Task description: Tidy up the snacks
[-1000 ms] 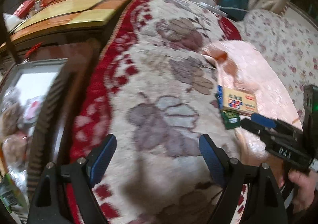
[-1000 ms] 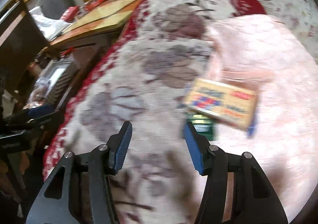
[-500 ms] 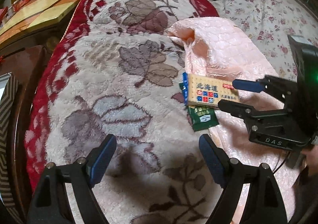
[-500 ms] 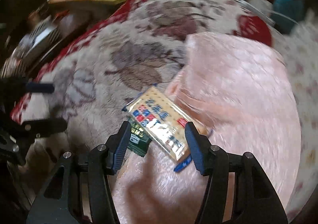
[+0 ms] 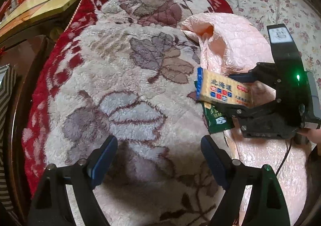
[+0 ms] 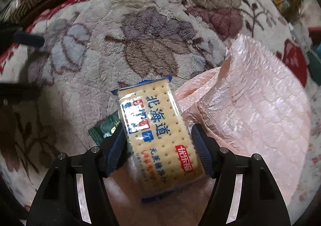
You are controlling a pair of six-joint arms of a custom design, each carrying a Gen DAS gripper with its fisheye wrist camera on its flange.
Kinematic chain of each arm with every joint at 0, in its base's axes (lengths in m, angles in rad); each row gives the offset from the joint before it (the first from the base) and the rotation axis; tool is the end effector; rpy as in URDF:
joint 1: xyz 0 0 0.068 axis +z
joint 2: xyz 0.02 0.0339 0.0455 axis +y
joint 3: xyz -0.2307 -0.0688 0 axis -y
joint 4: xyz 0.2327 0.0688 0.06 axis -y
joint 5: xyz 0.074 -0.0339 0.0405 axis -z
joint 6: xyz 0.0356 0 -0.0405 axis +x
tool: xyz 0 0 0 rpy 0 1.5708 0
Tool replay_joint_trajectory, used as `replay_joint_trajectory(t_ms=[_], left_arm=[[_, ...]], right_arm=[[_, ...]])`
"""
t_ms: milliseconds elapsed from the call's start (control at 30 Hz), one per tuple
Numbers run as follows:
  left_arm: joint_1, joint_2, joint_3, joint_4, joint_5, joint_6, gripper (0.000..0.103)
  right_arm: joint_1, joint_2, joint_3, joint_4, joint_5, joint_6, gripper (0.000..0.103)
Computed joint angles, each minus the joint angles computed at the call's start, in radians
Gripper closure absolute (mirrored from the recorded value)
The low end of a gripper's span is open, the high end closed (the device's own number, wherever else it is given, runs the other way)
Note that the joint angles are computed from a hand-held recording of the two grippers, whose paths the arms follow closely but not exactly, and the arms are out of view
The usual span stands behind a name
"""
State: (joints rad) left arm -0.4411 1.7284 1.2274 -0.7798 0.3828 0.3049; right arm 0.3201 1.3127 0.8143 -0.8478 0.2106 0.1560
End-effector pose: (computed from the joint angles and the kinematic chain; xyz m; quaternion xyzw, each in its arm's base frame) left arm 0.2835 -0.1485 0.1796 0.3796 0.8946 -0.1975 0.1287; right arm 0.2097 0.0617 0.1719 -0.0693 0.9858 -0.0752 0.1329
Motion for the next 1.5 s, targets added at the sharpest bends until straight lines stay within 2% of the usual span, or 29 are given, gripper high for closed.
replay_joint_trajectory(t_ms=[100, 400, 533, 733, 833, 900, 967, 1000, 1133, 1333, 1500], left_arm=[[-0.015, 0.006, 0.009, 0.000, 0.000, -0.011, 0.017], [-0.117, 0.069, 0.093, -0.002, 0.007, -0.084, 0.017], [-0.175, 0.141, 0.168, -0.021, 0.012, -0.145, 0.017], [-0.275, 0.245, 0.270, -0.028, -0.011, -0.229, 0.016], [-0.271, 0.315, 0.324, -0.054, 0.059, -0.254, 0.017], [-0.273, 0.325, 0.319, -0.035, 0.043, -0.266, 0.023], [-0.289, 0.297, 0.274, 0.008, -0.004, -0.237, 0.037], [-0.292, 0.284, 0.256, 0.025, -0.023, -0.220, 0.054], [-0.244, 0.303, 0.282, -0.013, 0.048, -0.189, 0.056], [-0.179, 0.204, 0.212, -0.009, 0.017, -0.135, 0.057], [-0.069, 0.086, 0.096, 0.012, 0.011, -0.068, 0.057]], right_arm=[[-0.030, -0.048, -0.036, 0.025, -0.038, 0.032, 0.047], [-0.055, -0.375, -0.143, -0.089, 0.001, 0.227, 0.048], [-0.095, -0.471, -0.165, -0.134, 0.011, 0.262, 0.048], [-0.225, -0.558, -0.237, -0.072, -0.082, 0.253, 0.048], [-0.274, -0.569, -0.257, -0.059, -0.102, 0.249, 0.049], [-0.339, -0.605, -0.286, -0.043, -0.161, 0.232, 0.048], [-0.354, -0.633, -0.294, -0.043, -0.182, 0.227, 0.048], [-0.345, -0.632, -0.293, -0.043, -0.175, 0.232, 0.048], [-0.328, -0.624, -0.294, -0.035, -0.164, 0.241, 0.048], [-0.275, -0.638, -0.270, -0.046, -0.139, 0.277, 0.048], [-0.104, -0.571, -0.219, -0.019, -0.064, 0.378, 0.048]])
